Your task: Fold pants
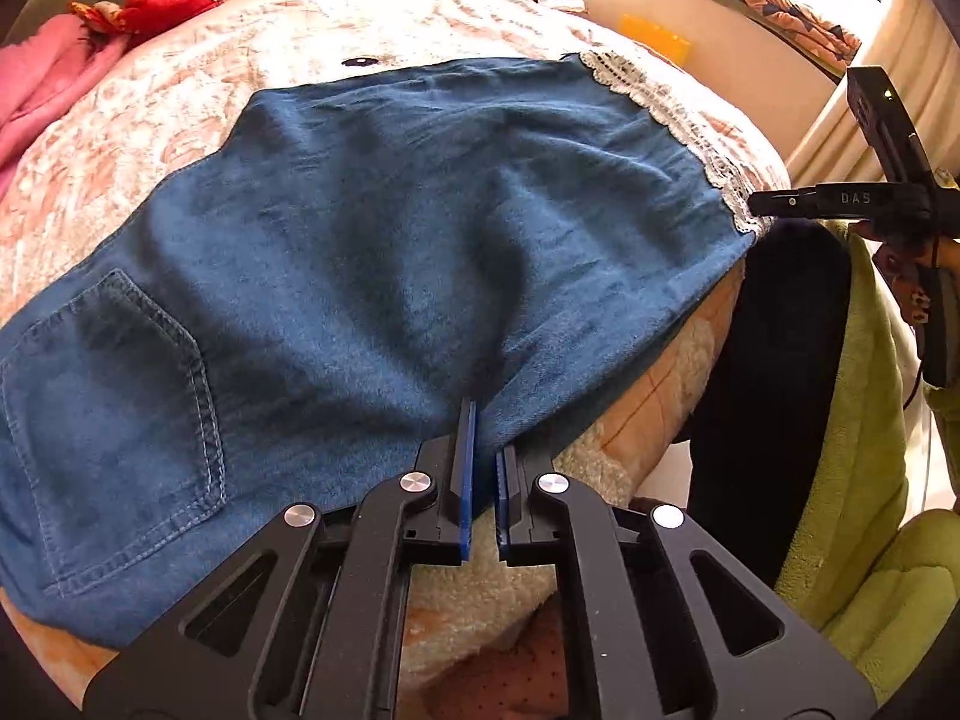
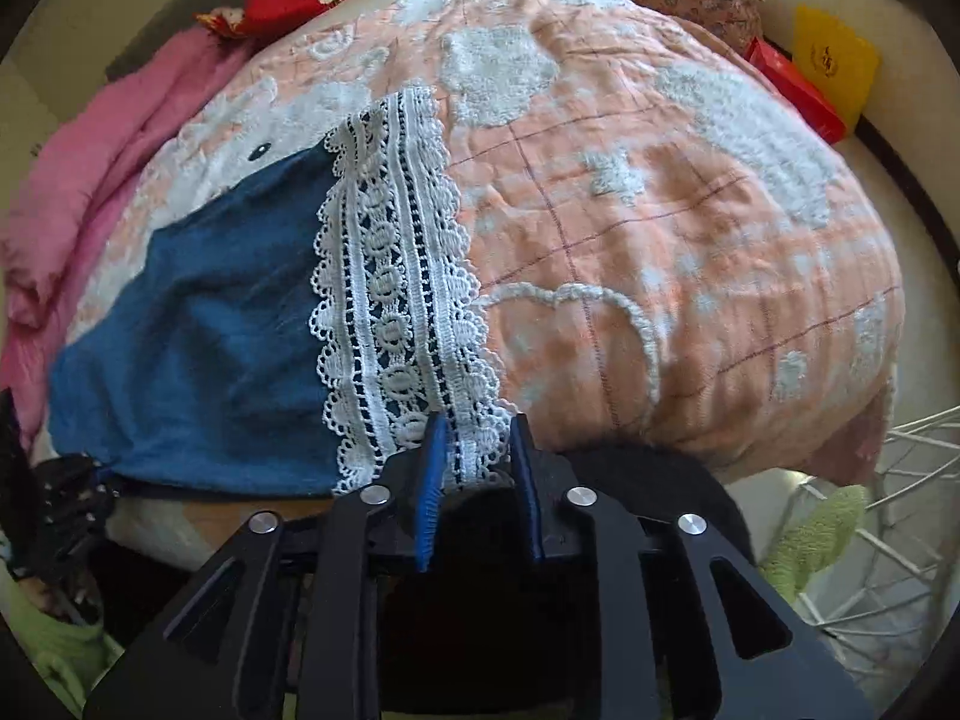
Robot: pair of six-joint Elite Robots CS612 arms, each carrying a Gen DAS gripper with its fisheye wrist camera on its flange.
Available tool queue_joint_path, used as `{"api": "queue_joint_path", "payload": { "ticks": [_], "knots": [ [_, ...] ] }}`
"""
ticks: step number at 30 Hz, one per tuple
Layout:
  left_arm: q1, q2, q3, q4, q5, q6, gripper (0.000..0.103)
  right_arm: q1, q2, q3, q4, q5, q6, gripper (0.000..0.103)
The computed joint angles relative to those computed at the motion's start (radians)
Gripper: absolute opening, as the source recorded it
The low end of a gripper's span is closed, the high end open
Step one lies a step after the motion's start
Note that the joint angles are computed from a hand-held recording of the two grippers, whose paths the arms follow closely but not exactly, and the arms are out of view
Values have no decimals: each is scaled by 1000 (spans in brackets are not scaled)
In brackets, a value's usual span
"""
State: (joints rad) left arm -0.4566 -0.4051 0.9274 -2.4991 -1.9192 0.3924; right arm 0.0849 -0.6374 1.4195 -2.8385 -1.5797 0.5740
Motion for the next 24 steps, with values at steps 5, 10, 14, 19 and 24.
{"api": "queue_joint_path", "payload": {
  "ticks": [5, 10, 14, 19, 24],
  "knots": [
    [2, -43, 68, -91, 14, 5, 30, 36, -14, -4, -66, -154, -75, 26],
    [2, -45, 67, -110, 31, -19, 34, 40, 30, -78, -19, -73, -184, 27],
    [4, -14, 12, 1, 63, -46, 34, 34, 67, -135, 99, -41, -187, 28],
    [14, -20, 3, -9, 28, -56, 34, 11, 42, -93, -33, 34, -191, 32],
    [26, 19, -112, -42, 51, -120, 41, -30, 49, -124, -138, 40, -152, 44]
  ]
}}
